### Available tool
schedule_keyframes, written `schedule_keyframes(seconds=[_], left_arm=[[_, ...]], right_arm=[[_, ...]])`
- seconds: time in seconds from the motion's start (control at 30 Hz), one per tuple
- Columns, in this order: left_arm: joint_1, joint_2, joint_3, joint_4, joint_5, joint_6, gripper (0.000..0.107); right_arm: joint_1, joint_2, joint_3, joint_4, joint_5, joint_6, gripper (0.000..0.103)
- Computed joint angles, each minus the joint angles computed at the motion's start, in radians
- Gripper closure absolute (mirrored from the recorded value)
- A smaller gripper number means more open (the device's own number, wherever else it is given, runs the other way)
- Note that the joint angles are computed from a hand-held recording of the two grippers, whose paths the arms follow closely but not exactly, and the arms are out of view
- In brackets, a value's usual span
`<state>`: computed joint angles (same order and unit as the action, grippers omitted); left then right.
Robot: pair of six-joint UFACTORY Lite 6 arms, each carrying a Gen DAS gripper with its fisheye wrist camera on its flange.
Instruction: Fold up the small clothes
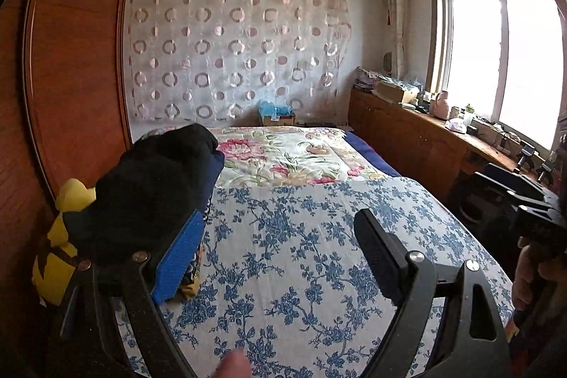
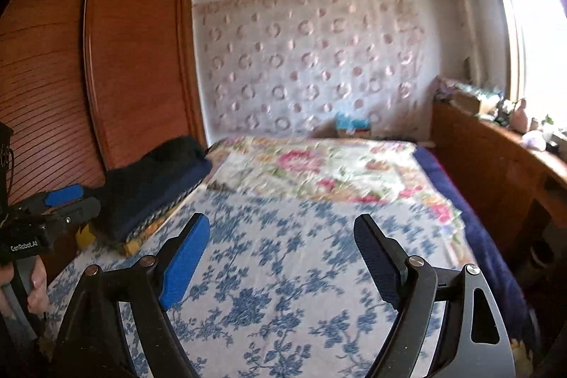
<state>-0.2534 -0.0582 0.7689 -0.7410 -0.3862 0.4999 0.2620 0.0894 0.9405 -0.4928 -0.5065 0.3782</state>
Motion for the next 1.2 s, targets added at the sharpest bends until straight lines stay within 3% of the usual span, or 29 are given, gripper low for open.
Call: schedule_keyframes(seconds=[0.2,0.37,0.63,1.2], left_arm=[[-0.041,0.009,0.012,-0.117,-0.033,0.12,0.02],[-0.046,-0.002,0.0,-0.095,-0.037,0.089,0.02],[-0.056,-0.017,-0.011,-0.119,-0.055,0.108,0.02],[-0.051,-0.043,-0.014,-0.167,-0.058,0.152,0.02]], right_arm=[[0.08,-0.097,-0.106,0.263,0.0,-0.209,0.018],[0.112,-0.106,-0.175,0.346,-0.053,-0.273,0.018],[0.02,-0.019,-0.102,0.182,-0.074,-0.154,0.018],[-0.04,0.0,-0.083,0.075,-0.091,-0.084,0.018]])
